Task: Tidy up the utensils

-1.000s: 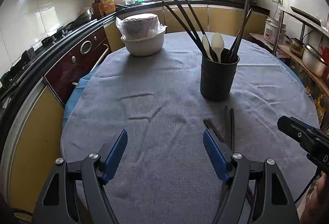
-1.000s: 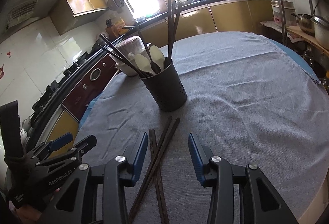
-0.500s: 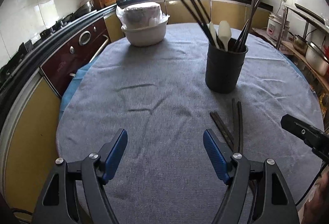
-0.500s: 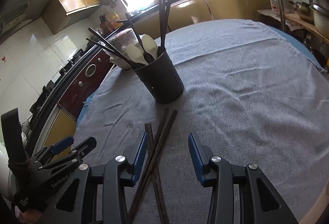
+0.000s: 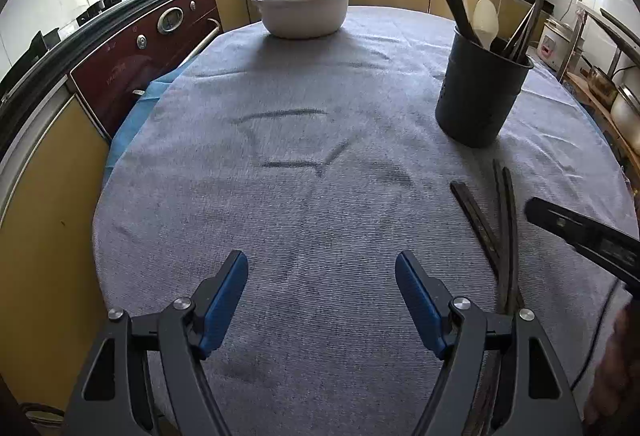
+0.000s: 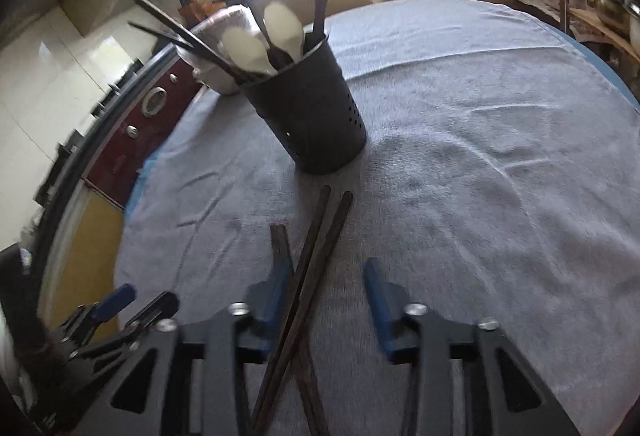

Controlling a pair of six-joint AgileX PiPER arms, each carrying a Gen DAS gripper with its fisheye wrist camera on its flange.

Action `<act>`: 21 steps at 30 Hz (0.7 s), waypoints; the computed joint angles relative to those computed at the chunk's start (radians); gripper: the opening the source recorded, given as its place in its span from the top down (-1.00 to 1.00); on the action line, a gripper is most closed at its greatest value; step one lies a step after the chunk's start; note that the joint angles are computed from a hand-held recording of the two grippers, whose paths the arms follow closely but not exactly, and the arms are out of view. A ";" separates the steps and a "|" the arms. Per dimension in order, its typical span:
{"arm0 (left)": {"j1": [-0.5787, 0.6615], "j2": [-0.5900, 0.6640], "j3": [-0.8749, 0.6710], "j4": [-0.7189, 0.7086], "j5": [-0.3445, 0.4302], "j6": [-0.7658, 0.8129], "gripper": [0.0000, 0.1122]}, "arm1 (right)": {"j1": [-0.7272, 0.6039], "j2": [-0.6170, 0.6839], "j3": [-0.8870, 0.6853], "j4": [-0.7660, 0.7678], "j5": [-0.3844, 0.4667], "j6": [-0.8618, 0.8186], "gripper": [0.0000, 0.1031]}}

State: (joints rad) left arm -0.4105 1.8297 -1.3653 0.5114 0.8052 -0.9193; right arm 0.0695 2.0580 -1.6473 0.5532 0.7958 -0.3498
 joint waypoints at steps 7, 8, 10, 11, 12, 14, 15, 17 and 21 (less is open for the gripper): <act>0.023 0.011 -0.008 -0.016 -0.012 0.018 -0.37 | 0.093 0.109 -0.163 -0.270 0.026 0.211 0.73; 0.025 0.012 -0.011 -0.020 -0.012 0.023 -0.37 | 0.103 0.112 -0.172 -0.301 0.031 0.219 0.73; 0.031 0.014 -0.020 -0.030 -0.013 0.039 -0.37 | 0.109 0.114 -0.186 -0.345 0.050 0.231 0.77; 0.034 0.015 -0.026 -0.043 -0.015 0.054 -0.37 | 0.105 0.112 -0.185 -0.358 0.054 0.235 0.77; 0.037 0.014 -0.033 -0.061 -0.021 0.072 -0.37 | 0.102 0.112 -0.186 -0.372 0.058 0.243 0.78; 0.041 0.019 -0.056 -0.104 -0.030 0.119 -0.37 | 0.077 0.103 -0.180 -0.418 0.068 0.272 0.80; 0.039 0.029 -0.080 -0.129 -0.031 0.150 -0.37 | 0.067 0.102 -0.180 -0.423 0.074 0.273 0.80; 0.041 0.058 -0.135 -0.204 -0.031 0.238 -0.37 | 0.038 0.110 -0.200 -0.415 0.105 0.266 0.78; 0.036 0.188 -0.340 -0.330 0.047 0.403 -0.37 | -0.012 0.161 -0.312 -0.377 0.227 0.272 0.78</act>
State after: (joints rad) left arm -0.3749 2.0178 -1.7053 0.1819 0.8523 -0.5160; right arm 0.0575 2.2187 -1.9597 0.1762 1.0229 -0.0781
